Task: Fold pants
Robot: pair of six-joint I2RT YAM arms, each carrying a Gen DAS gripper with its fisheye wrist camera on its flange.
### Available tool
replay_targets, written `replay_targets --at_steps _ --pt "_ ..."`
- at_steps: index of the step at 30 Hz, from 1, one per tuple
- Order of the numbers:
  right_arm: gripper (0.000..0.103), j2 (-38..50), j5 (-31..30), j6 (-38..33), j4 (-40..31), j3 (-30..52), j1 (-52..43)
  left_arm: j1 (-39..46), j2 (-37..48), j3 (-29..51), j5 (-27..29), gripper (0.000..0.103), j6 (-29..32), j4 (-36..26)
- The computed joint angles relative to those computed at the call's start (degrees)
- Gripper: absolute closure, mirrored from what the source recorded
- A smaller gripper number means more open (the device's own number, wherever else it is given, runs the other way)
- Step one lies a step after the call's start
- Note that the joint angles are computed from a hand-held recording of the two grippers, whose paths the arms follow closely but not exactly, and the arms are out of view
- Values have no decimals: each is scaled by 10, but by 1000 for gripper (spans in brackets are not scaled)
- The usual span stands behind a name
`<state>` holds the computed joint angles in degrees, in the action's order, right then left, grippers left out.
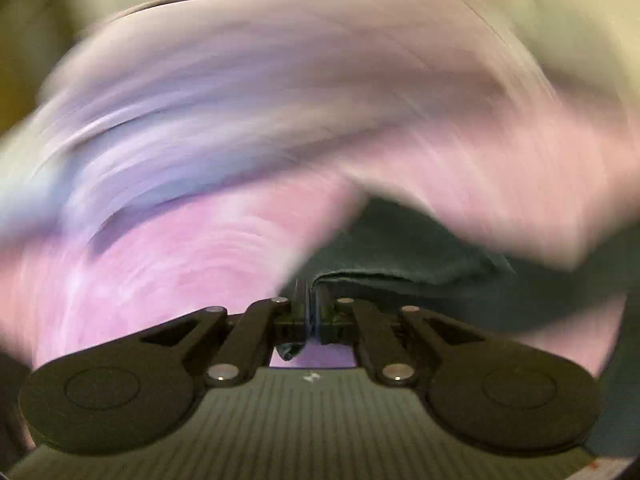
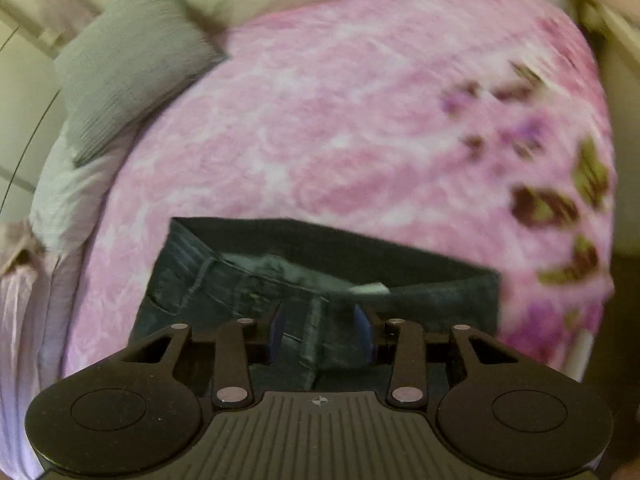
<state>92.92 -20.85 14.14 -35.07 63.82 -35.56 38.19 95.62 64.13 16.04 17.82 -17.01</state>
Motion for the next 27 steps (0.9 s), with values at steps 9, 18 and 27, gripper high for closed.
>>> replay_targets --at_steps 9,18,27 --pt "64 107 -3 -162 95 92 151 157 171 294 -93 85 -356 -162" --pt "40 384 0 -285 101 346 211 129 62 -4 -68 77 -284 -87" --pt "98 518 -53 -336 -2 530 190 70 61 -72 -58 56 -305 3"
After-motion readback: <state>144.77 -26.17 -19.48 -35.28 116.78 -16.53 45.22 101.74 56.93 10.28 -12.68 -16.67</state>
